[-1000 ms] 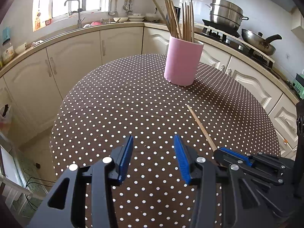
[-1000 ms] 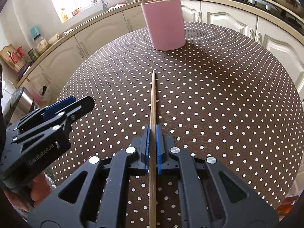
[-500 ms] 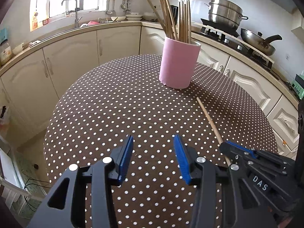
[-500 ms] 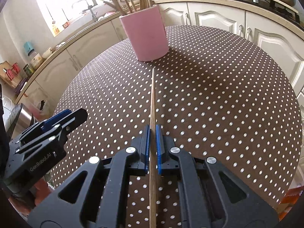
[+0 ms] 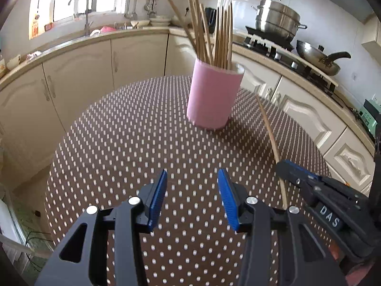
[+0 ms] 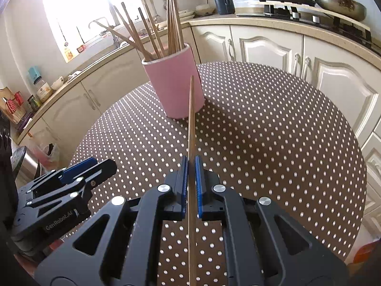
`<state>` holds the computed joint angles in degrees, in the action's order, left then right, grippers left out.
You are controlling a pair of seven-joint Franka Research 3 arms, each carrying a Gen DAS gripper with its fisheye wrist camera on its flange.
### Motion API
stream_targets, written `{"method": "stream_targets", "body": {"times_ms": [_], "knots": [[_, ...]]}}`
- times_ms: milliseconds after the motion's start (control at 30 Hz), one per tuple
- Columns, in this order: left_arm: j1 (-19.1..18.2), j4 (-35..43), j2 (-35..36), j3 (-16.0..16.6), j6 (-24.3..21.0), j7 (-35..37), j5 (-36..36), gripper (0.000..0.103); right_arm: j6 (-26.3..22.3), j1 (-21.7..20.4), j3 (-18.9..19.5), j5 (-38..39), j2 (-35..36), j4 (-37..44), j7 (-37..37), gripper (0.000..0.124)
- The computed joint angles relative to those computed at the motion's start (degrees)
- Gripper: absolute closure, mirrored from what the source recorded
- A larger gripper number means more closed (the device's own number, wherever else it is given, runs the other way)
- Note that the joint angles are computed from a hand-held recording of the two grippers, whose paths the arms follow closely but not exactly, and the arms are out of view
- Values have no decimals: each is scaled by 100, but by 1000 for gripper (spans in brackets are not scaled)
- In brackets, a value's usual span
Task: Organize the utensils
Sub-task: 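Lift the stick upright with the right gripper and carry it above the pink cup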
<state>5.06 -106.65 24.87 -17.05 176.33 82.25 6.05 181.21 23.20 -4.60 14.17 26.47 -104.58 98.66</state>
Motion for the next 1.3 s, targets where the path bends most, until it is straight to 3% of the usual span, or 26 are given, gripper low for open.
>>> {"method": "stream_targets", "body": {"times_ms": [100,233,567,633,867,1000,1200,1300], "knots": [[-174,270,98,177,-39,-119,83,58,52,112,-154,-38,32,110,30,117],[-750,712,242,852,-184,-739,392,52,118,369,-543,-70,115,297,254,117],[-593,1565,601,606,-444,-739,522,46,301,1081,-1587,-115,369,760,702,117],[-710,1719,665,738,-448,-804,603,44,303,1262,-1845,-100,432,855,782,117],[-748,2547,1048,692,-826,-697,565,43,215,1248,-2111,-135,700,1421,949,117],[-867,2961,1253,817,-903,-768,629,42,245,1097,-2034,-158,790,1662,984,117],[-1001,3973,1830,890,-1403,-848,581,42,244,1064,-2185,-128,1000,2079,1108,117],[-999,4442,2138,806,-1621,-821,471,42,291,944,-2087,-138,1032,2197,1062,117]]}}
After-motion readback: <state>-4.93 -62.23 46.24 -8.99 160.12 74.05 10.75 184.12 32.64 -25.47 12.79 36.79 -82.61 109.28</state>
